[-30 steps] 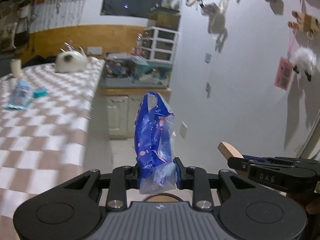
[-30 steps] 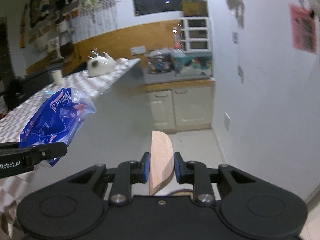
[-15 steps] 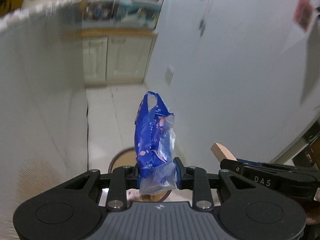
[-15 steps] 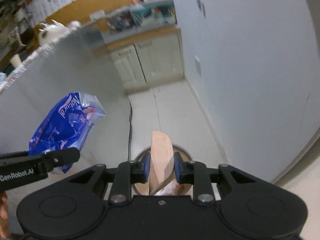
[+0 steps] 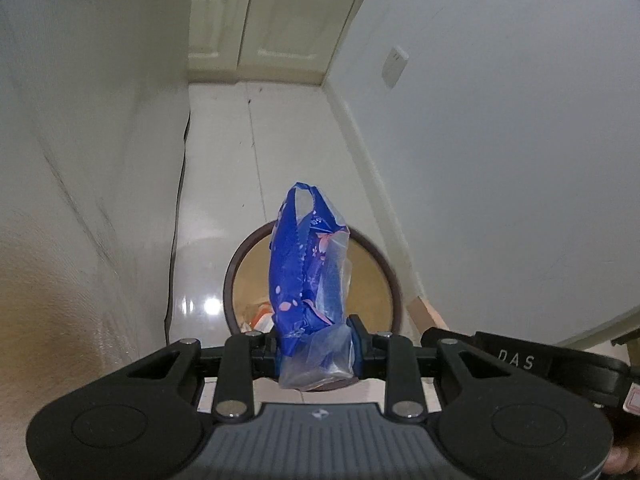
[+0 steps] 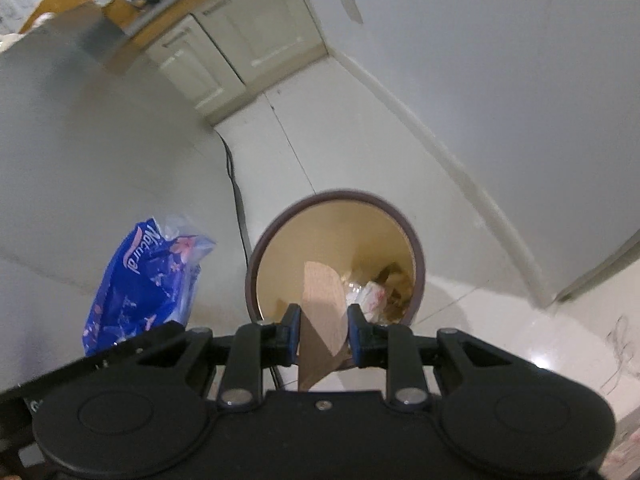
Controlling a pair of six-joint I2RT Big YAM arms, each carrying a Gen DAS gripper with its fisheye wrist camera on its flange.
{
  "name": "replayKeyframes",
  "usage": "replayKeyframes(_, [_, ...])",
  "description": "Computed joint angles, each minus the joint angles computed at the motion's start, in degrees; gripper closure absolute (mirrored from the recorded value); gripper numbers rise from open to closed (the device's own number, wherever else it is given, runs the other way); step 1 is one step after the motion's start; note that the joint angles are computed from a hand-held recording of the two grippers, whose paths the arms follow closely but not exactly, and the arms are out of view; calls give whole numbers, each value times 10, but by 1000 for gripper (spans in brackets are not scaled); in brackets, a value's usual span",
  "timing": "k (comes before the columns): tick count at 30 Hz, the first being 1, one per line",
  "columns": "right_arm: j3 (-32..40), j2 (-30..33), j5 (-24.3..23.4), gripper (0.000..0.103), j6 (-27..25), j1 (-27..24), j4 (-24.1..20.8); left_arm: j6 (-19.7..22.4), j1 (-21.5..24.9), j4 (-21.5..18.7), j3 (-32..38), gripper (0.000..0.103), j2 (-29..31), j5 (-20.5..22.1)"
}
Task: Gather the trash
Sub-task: 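Carry the blue bag and wooden stick with both tools over the trash bin, then open the left tool over the bin while the right tool releases the stick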
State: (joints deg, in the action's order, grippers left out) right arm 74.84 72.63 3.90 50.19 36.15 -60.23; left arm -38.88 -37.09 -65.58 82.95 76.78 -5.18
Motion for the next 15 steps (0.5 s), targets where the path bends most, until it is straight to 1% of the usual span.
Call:
replayKeyframes(2, [-12,17,-8,78,13,-1,18,3,9,17,-14,72,10,8])
replayKeyframes(4, [-10,43,-22,78,16,-7,31,7,14,34,-28,72,19,13])
replayKeyframes(6, [-11,61,-32,78,16,-14,34,7,14,48,-39,72,28,14])
replayKeyframes(8, [-6,82,-44,78,17,-23,38,11,20,61,-46,72,41,27])
replayKeyframes(11, [23,121,-60,78,11,-33,25,26,28,64,-45,72,62,47])
replayKeyframes(15, [55,157,-78,78,-19,-43,3,59,40,76,-39,72,90,56])
